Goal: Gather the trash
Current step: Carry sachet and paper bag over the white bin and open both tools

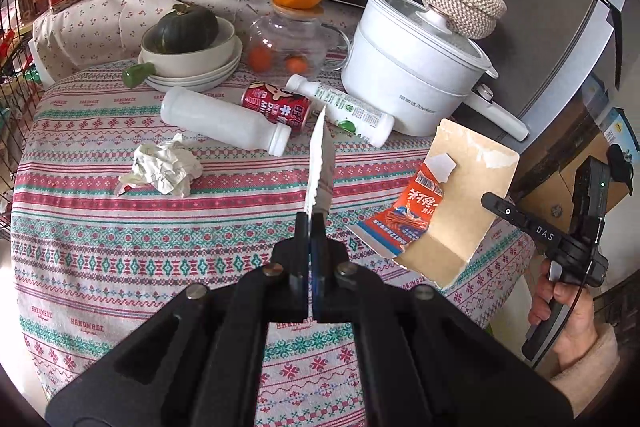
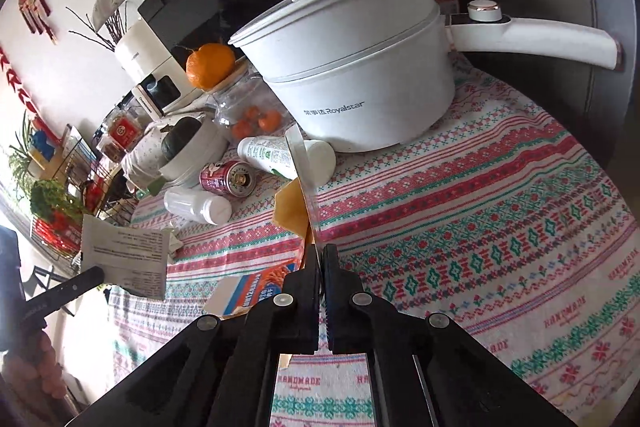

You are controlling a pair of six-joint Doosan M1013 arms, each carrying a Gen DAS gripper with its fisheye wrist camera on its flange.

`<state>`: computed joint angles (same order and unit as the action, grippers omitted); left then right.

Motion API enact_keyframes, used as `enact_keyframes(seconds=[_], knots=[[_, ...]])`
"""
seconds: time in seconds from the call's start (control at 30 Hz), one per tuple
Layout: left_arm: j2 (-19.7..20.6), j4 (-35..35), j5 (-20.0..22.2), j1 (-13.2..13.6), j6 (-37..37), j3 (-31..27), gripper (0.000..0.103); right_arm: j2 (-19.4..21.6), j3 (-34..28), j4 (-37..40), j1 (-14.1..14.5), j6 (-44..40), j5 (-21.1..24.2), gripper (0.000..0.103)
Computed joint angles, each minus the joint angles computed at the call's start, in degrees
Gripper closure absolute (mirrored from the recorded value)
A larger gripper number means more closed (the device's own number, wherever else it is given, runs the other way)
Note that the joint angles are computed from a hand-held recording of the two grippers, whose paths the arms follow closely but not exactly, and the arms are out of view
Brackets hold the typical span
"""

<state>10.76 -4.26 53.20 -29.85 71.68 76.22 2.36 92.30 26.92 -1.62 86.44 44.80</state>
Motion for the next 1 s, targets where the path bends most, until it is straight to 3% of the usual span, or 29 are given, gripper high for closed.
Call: enact_keyframes(seconds=[0.47,0.63,0.8,1.0], knots=[[-0.98,-5.08,-0.02,-4.99,10.27,1.11,0.102,-16.3,6.97,-17.01,-5.33,10.29,5.49,0.101],[-0.86,-6.62,0.15,-7.19,12.46,1.08,0.102,-21.47,10.84,-16.74,-8.46,10.5,5.93,0.101],[-0.76,-9.07,-0.14,-9.71,16.23,1.02,0.103,-23.11,11.44,-19.61,-9.54,12.66,10.12,0.101],[0.64,-10.93,2.42,-13.22,20.79,0.22,0.102,-23.22,12.07,-24.2,-10.97,17.0,15.01,0.101]])
